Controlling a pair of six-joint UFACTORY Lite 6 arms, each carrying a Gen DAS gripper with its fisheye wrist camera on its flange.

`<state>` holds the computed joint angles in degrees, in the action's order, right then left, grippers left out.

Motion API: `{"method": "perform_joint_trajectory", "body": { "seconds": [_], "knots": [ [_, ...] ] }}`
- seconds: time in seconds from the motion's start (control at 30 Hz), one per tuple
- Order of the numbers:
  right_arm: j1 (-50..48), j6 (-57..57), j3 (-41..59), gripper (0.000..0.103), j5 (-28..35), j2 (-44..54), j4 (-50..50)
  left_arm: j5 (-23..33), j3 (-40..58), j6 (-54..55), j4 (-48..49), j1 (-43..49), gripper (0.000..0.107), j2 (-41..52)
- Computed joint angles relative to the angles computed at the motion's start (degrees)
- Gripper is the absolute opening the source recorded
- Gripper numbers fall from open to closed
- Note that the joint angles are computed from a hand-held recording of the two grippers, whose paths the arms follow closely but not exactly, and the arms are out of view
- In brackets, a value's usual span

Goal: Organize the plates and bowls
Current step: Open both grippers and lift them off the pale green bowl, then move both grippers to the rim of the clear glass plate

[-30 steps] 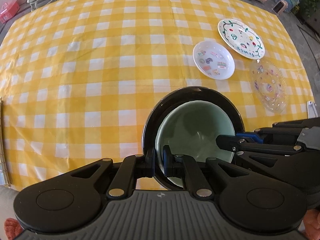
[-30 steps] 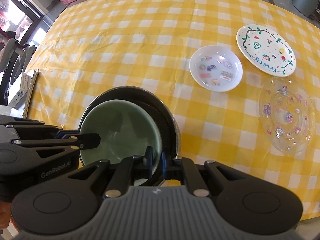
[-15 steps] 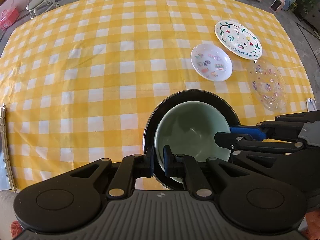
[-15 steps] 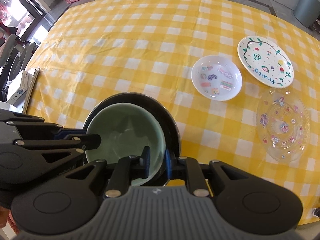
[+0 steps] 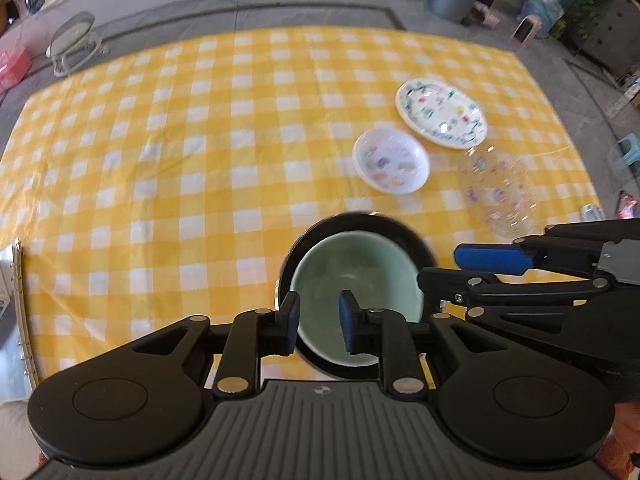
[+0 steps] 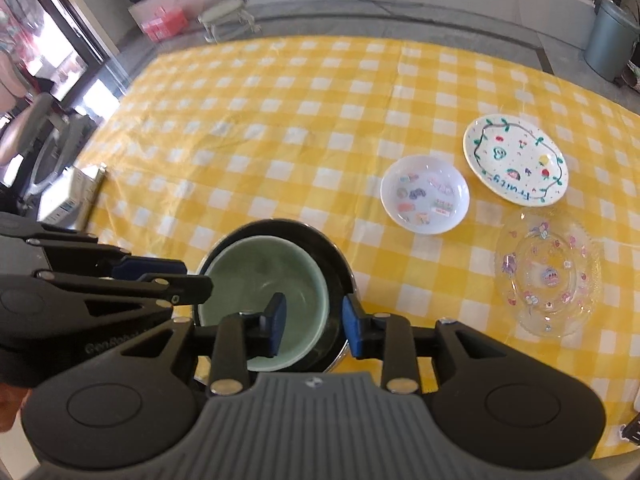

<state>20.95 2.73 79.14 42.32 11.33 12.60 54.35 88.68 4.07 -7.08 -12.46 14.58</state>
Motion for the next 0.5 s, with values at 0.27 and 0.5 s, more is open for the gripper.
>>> {"method": "perform_joint_trajectory", "body": {
  "seconds": [0.27, 0.5],
  "knots": [
    [-5.1, -11.3, -15.5, 0.031, -8.4, -14.7, 5.9, -9.3, -10.3, -0.2, -1.1, -4.7, 0.028, -9.8],
    [-15.9, -29.7, -26.7, 0.031, -9.6, -24.5, 15.0, -19.5, -18.1, -2.7, -5.7, -11.0, 0.032, -14.9]
  ]
}}
